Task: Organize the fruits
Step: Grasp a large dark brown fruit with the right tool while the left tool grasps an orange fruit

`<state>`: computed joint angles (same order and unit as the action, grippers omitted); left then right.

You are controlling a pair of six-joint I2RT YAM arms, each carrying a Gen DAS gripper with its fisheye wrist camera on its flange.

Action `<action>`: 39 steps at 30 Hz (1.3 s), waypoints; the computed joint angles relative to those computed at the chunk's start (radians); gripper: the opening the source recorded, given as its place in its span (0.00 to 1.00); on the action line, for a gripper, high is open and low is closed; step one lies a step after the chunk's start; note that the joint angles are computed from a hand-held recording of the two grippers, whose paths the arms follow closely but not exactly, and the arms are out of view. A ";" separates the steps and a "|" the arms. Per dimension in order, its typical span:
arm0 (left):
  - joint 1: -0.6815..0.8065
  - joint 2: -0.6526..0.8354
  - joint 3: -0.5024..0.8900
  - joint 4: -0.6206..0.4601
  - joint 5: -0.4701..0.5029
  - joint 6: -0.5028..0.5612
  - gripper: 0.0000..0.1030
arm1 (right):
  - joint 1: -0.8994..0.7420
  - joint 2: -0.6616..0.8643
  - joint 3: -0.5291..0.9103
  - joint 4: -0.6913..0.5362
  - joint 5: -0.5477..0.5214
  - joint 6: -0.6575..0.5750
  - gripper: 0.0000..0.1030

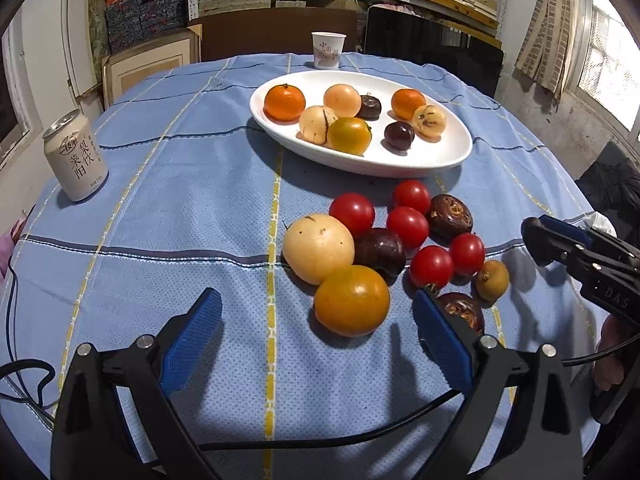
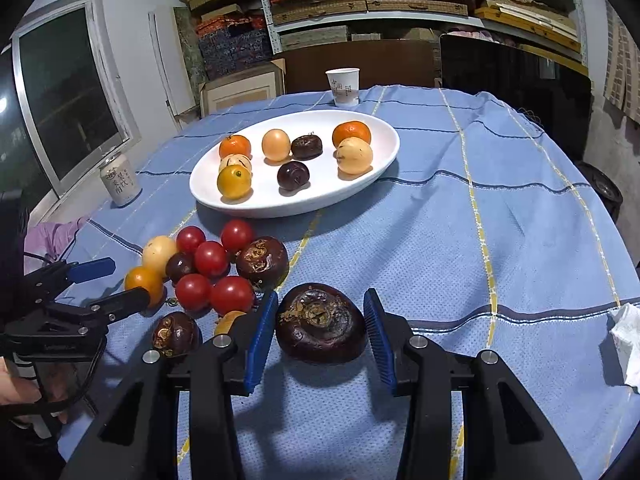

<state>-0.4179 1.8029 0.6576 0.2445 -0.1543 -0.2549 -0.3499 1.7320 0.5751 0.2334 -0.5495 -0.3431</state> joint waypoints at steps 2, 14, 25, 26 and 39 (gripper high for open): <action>-0.001 0.000 -0.001 -0.001 -0.003 0.000 0.91 | 0.000 -0.003 -0.004 0.006 -0.002 0.000 0.43; 0.008 0.030 0.031 -0.036 0.020 0.002 0.91 | -0.002 -0.033 -0.037 0.035 -0.022 -0.019 0.43; -0.020 0.007 0.000 -0.009 0.009 0.033 0.42 | -0.015 -0.037 -0.034 0.027 -0.038 -0.018 0.43; -0.021 -0.002 -0.011 0.000 0.010 0.032 0.42 | -0.018 -0.036 -0.033 0.026 -0.043 -0.020 0.43; 0.025 0.002 -0.016 0.011 0.059 0.009 0.43 | -0.016 -0.028 -0.034 0.044 -0.040 -0.016 0.43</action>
